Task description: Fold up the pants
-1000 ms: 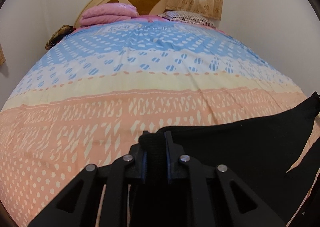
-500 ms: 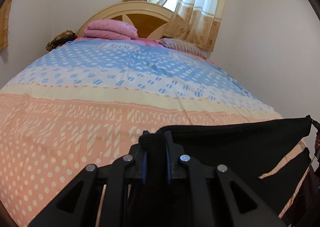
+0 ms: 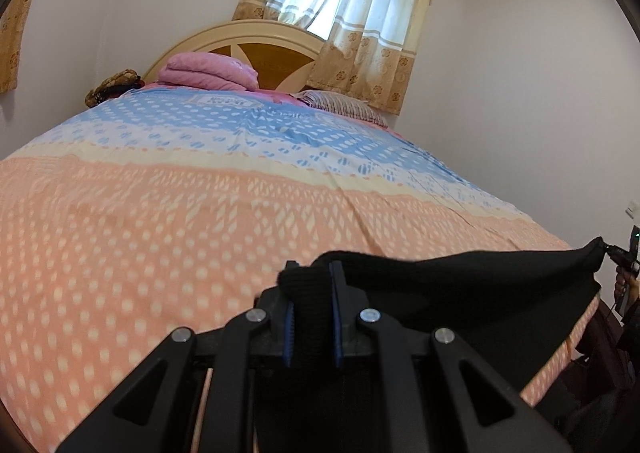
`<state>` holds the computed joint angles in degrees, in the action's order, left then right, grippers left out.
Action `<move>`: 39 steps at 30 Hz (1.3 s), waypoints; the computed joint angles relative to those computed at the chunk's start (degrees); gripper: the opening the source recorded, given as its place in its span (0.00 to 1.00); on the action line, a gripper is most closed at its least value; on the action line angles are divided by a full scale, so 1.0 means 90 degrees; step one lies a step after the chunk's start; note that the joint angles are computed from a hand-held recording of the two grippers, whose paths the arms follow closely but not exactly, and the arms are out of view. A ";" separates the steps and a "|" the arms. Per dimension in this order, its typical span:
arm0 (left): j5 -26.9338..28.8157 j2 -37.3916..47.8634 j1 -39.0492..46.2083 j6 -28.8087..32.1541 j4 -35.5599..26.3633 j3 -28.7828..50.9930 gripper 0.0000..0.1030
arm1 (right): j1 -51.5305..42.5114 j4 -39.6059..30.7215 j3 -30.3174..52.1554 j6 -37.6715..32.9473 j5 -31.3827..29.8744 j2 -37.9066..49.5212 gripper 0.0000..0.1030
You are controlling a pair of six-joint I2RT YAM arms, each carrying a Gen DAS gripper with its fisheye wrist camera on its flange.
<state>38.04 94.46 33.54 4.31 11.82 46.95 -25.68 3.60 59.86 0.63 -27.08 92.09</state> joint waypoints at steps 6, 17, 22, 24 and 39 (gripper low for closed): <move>0.0090 -0.0212 0.0188 0.0418 0.0239 -0.0797 0.15 | -0.0219 -0.0036 -0.0453 -0.0210 0.0036 0.0054 0.05; -0.0003 -0.0541 0.0440 0.0861 0.0642 -0.1537 0.26 | -0.0399 -0.0094 -0.1094 -0.0774 0.0342 -0.0026 0.05; -0.0111 -0.0979 0.0688 0.1072 0.0615 -0.1850 0.51 | -0.0588 -0.0318 -0.1267 -0.0961 0.0486 -0.0435 0.42; -0.0279 -0.1151 0.0722 0.1118 0.0760 -0.2029 0.59 | -0.0588 -0.0264 -0.1417 -0.0856 0.0752 -0.0720 0.59; -0.1371 -0.1305 -0.0239 0.1873 0.0807 -0.2101 0.22 | 0.5588 -0.0780 -0.1027 -0.1659 0.2740 -0.0595 0.49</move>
